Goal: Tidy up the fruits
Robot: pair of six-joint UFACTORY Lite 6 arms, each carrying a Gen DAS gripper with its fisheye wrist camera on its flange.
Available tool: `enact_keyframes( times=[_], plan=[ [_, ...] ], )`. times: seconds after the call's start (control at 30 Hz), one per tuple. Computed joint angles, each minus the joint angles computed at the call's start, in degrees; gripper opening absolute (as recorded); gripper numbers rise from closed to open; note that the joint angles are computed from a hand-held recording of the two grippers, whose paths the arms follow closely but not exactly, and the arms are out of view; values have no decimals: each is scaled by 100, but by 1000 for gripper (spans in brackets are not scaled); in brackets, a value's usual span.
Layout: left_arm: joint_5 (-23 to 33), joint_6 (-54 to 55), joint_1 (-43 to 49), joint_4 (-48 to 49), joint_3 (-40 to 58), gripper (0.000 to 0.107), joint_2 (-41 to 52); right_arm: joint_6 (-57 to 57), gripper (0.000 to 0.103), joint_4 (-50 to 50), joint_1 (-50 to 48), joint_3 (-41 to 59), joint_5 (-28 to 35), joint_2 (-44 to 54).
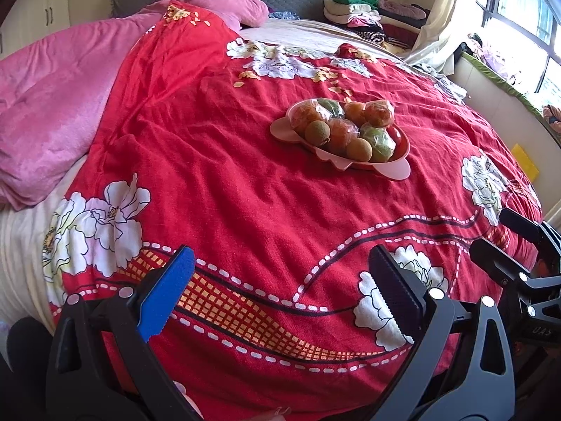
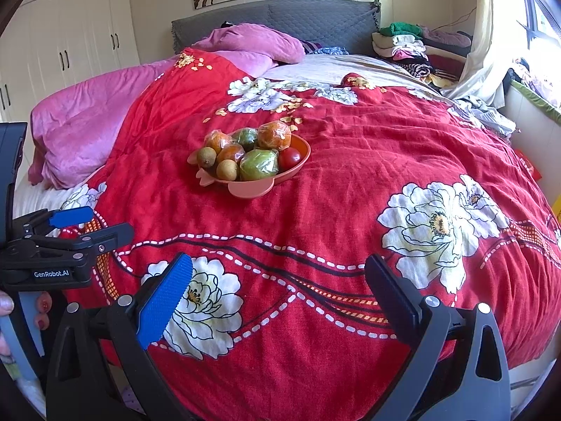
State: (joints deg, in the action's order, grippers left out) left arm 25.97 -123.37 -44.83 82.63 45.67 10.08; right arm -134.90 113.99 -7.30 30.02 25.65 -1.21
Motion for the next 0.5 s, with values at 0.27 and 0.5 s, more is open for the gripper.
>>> enact_keyframes(
  times=[0.27, 0.5],
  plan=[
    [23, -17, 2, 14, -6, 93, -17, 4, 98, -7, 22, -2, -7, -1],
    [45, 33, -14, -41, 25, 93, 13, 12, 98, -10, 26, 10, -9, 9]
  ],
)
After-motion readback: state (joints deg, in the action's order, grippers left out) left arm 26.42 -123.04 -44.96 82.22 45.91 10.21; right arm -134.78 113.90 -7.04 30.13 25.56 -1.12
